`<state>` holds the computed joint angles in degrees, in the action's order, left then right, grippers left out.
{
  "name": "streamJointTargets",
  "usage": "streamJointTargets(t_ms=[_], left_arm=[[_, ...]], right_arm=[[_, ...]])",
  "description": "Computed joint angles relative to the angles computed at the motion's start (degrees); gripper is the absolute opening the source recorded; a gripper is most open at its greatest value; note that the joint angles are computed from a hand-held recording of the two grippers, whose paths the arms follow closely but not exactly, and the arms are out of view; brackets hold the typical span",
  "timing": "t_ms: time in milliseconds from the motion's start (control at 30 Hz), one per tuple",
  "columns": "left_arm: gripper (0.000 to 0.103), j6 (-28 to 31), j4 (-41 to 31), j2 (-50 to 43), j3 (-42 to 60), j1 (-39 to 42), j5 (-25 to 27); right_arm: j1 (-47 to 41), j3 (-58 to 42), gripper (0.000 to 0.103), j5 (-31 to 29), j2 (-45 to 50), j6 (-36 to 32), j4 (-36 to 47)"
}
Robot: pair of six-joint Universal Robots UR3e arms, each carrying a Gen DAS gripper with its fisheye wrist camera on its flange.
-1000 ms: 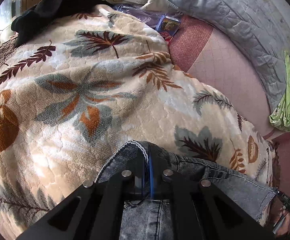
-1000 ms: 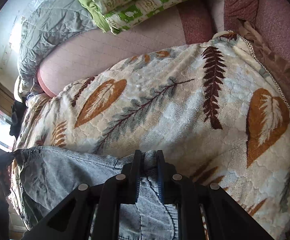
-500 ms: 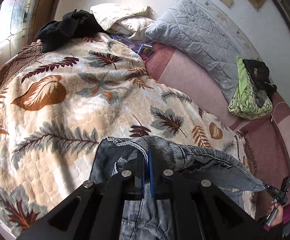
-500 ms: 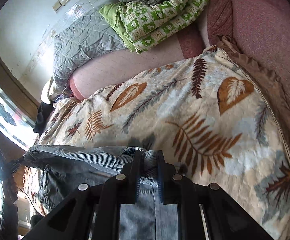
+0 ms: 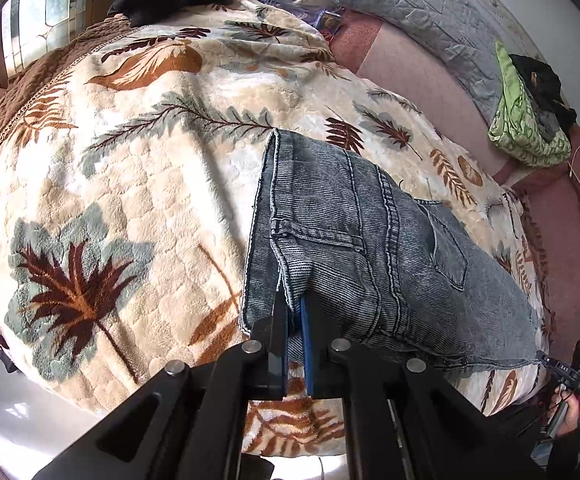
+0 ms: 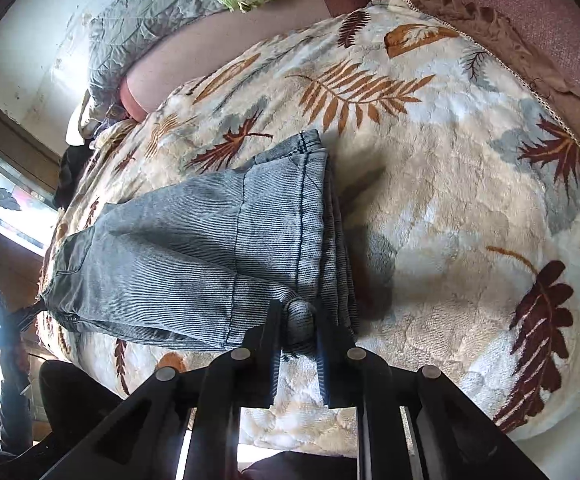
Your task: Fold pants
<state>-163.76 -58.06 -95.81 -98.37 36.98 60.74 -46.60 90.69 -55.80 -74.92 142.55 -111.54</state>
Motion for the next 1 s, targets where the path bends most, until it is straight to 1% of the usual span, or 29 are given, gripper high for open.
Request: streamJointTargets(t_ms=[33, 67, 100, 167, 200, 233, 300, 333, 400, 467, 500, 533, 567, 633, 733, 767, 800, 867, 933, 1000], left_arm=[[0.008, 0.3, -1.2, -0.3, 0.6, -0.1, 1.0], [0.009, 0.5, -1.8, 0.0, 0.5, 0.1, 1.4], [0.009, 1.2, -2.6, 0.1, 0.6, 0.5, 1.3], [0.012, 1.4, -4.5, 0.3, 1.5, 0.5, 3.2], [0.012, 1.3, -4.8, 0.9, 1.5, 0.9, 3.3], [0.012, 1.2, -5.1, 1.6, 1.7, 1.4, 3.5], [0.012, -0.4, -3.9, 3.5, 2.1, 1.6, 5.9], [0.013, -0.7, -3.4, 4.7, 2.3, 1.9, 6.1], [0.018, -0.7, -2.3, 6.6, 3.2, 1.2, 6.6], [0.030, -0.5, -2.4, 7.1, 4.9, -0.9, 5.7], [0.034, -0.7, -2.4, 6.7, 5.9, -2.6, 5.2], [0.041, -1.2, -1.7, 6.2, 6.5, -4.6, 4.9], [0.043, -2.2, -0.1, 5.2, 6.9, -7.1, 5.1], [0.043, -4.5, 2.5, 1.5, 8.9, -13.1, 7.5], [0.043, -7.1, 7.7, -3.0, 8.3, -20.1, 8.9], [0.043, -8.0, 9.5, -4.6, 8.2, -22.2, 10.0], [0.043, -8.7, 11.5, -6.3, 7.9, -24.1, 11.5], [0.043, -9.6, 12.7, -10.1, 9.2, -27.6, 15.3], [0.043, -10.0, 15.3, -12.6, 8.7, -29.7, 18.4], [0.045, -9.6, 19.0, -13.0, 6.9, -30.9, 20.4]], right_arm=[[0.2, 0.2, 0.018, -0.5, -0.3, -0.3, 0.1], [0.7, -1.0, 0.025, -1.7, 0.2, -1.2, 2.4], [1.4, -2.7, 0.028, -2.9, 0.9, -2.1, 5.1], [1.6, -2.6, 0.030, -4.3, -0.1, -3.1, 5.6], [1.0, -2.7, 0.036, -4.0, -0.9, -2.8, 6.1], [-0.1, -2.8, 0.041, -2.7, -1.5, -2.3, 6.7], [-2.1, -3.9, 0.063, 0.0, -2.3, -0.9, 7.6], [-2.7, -4.5, 0.067, 0.8, -2.4, 0.3, 7.2], [-2.4, -7.7, 0.069, 1.2, -0.7, 2.7, 7.0], [-0.8, -11.9, 0.069, 1.7, 2.4, 4.8, 6.5], [0.1, -14.5, 0.069, 2.5, 4.5, 5.8, 6.8], [1.2, -17.8, 0.069, 3.3, 7.2, 6.9, 7.9], [2.5, -21.0, 0.069, 3.4, 10.0, 8.4, 8.4], [5.6, -27.0, 0.069, 1.5, 15.1, 11.8, 7.8], [8.3, -35.2, 0.066, -0.9, 21.4, 15.5, 8.3], [8.8, -37.5, 0.061, -1.2, 23.0, 15.9, 9.0], [9.3, -40.0, 0.050, -1.8, 24.6, 16.0, 10.4], [10.8, -46.6, 0.041, -4.6, 28.5, 15.2, 15.4], [12.0, -49.5, 0.032, -7.6, 30.5, 14.5, 16.6], [11.9, -49.2, 0.013, -7.6, 30.1, 14.3, 15.3]])
